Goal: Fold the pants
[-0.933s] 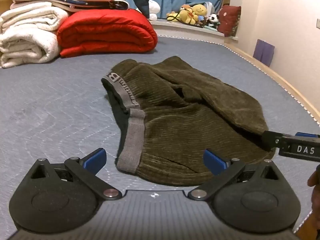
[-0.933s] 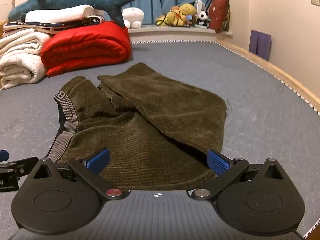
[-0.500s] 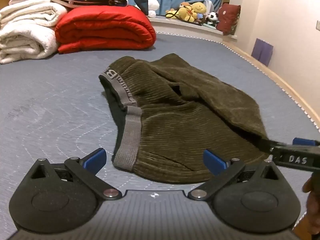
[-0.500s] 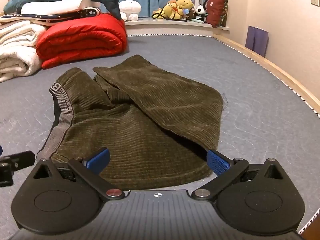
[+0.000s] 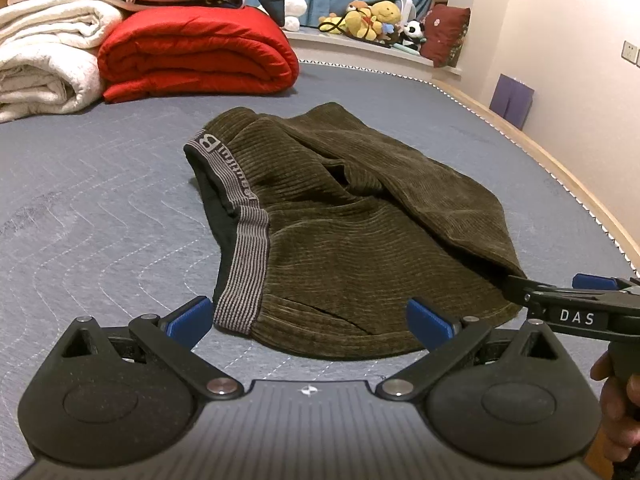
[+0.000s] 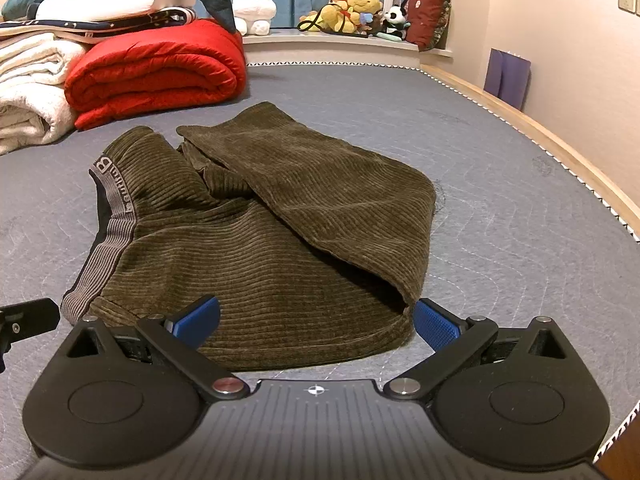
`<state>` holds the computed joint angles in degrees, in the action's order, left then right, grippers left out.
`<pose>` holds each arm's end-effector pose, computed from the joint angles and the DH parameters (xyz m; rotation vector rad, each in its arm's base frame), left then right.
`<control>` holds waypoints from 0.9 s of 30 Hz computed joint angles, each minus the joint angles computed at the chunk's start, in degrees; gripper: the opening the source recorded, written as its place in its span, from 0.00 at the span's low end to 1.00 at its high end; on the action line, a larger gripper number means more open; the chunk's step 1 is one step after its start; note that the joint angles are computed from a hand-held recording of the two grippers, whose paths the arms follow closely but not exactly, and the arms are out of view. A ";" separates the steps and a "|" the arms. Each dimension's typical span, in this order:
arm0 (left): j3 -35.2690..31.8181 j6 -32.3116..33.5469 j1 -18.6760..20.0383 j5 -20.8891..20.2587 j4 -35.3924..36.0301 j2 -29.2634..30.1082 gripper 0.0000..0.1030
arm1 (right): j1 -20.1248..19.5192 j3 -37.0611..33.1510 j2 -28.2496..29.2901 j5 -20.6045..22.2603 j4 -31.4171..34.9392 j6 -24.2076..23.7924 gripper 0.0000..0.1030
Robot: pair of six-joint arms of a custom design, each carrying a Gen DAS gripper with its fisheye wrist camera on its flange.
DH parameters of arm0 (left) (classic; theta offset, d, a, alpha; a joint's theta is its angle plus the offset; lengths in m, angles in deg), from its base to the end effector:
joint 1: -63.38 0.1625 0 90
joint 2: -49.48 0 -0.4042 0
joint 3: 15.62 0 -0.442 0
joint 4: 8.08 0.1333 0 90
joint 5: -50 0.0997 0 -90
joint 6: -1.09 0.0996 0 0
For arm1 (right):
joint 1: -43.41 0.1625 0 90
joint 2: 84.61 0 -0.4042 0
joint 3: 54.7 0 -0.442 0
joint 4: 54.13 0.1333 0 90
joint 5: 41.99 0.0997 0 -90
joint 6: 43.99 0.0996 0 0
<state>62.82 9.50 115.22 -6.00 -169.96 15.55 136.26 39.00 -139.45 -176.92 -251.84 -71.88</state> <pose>-0.3315 -0.7278 0.0508 0.8417 2.4407 -0.8080 0.0966 -0.6747 0.2832 -0.0157 -1.9849 1.1066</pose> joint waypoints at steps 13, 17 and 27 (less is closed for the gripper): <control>-0.30 0.01 -0.12 0.10 1.07 0.26 1.00 | 0.04 -0.07 0.14 -0.24 0.07 -0.17 0.99; -0.46 -0.14 -0.04 0.06 1.50 0.29 1.00 | 0.07 0.00 0.11 -0.29 0.01 -0.18 0.99; -0.63 -0.12 0.01 0.14 1.91 0.35 1.00 | 0.04 0.00 0.15 -0.30 0.09 -0.25 0.99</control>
